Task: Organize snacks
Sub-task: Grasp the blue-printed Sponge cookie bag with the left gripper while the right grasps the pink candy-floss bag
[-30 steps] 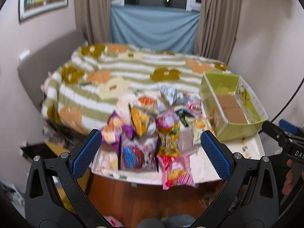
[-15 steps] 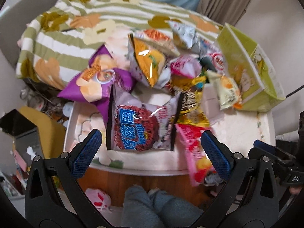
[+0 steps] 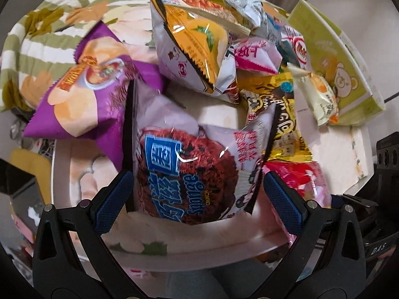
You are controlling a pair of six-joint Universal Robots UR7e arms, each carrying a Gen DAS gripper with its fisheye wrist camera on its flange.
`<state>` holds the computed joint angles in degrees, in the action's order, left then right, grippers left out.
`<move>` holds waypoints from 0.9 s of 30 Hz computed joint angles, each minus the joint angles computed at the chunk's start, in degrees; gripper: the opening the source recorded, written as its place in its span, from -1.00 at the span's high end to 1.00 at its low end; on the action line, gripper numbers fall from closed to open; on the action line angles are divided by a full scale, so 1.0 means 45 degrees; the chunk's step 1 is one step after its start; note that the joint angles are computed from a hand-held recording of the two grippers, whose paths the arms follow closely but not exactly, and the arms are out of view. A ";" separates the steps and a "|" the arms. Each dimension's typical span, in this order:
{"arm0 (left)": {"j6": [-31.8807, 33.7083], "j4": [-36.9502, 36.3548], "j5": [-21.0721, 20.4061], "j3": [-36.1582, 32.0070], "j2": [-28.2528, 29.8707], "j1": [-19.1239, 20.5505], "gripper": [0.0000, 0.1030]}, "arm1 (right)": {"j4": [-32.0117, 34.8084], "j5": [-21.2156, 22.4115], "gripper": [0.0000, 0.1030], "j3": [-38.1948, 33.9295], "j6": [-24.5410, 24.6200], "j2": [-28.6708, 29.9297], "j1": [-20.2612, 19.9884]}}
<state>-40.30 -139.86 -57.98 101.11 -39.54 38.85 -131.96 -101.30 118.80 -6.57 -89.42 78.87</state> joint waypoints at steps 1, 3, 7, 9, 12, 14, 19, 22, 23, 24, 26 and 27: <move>0.0112 0.0004 0.0044 -0.0028 0.0059 0.0016 -0.99 | -0.0063 -0.0086 -0.99 0.0002 -0.0013 0.0066 -0.0031; 0.0281 0.0097 0.0130 -0.0118 0.0200 0.0004 -0.96 | -0.0162 -0.0177 -0.99 -0.0012 -0.0006 0.0168 -0.0052; 0.0550 0.0333 0.0552 -0.0233 0.0358 -0.0114 -0.78 | -0.0277 -0.0238 -0.99 0.0018 -0.0236 0.0125 -0.0172; 0.0612 0.0400 0.0646 -0.0260 0.0378 -0.0153 -0.74 | -0.0424 -0.0370 -0.99 0.0088 -0.0388 0.0155 -0.0166; 0.0638 0.0489 0.0751 -0.0257 0.0360 -0.0211 -0.63 | -0.0498 -0.0501 -0.99 0.0079 -0.0458 0.0198 -0.0138; 0.0699 0.0473 0.0728 -0.0230 0.0318 -0.0230 -0.56 | -0.0538 -0.0580 -0.99 0.0052 -0.0382 0.0259 -0.0050; 0.0835 0.0295 0.0560 0.0010 0.0158 -0.0332 -0.48 | -0.0795 -0.0760 -0.87 0.0030 0.0025 0.0524 0.0318; 0.0733 0.0355 0.0618 0.0079 0.0094 -0.0451 -0.48 | -0.0840 -0.0678 -0.69 0.0102 0.0078 0.0465 0.0352; 0.0701 0.0351 0.0641 0.0120 0.0069 -0.0487 -0.47 | -0.0835 -0.0589 -0.65 0.0132 0.0072 0.0418 0.0347; 0.0677 0.0324 0.0684 0.0182 0.0013 -0.0513 -0.47 | -0.0835 -0.0465 -0.55 0.0168 0.0080 0.0366 0.0333; 0.0654 0.0271 0.0734 0.0300 -0.0101 -0.0565 -0.47 | -0.0884 -0.0419 -0.46 0.0197 0.0121 0.0325 0.0381; 0.0647 0.0291 0.0788 0.0336 -0.0138 -0.0587 -0.47 | -0.0966 -0.0501 -0.43 0.0240 0.0158 0.0294 0.0442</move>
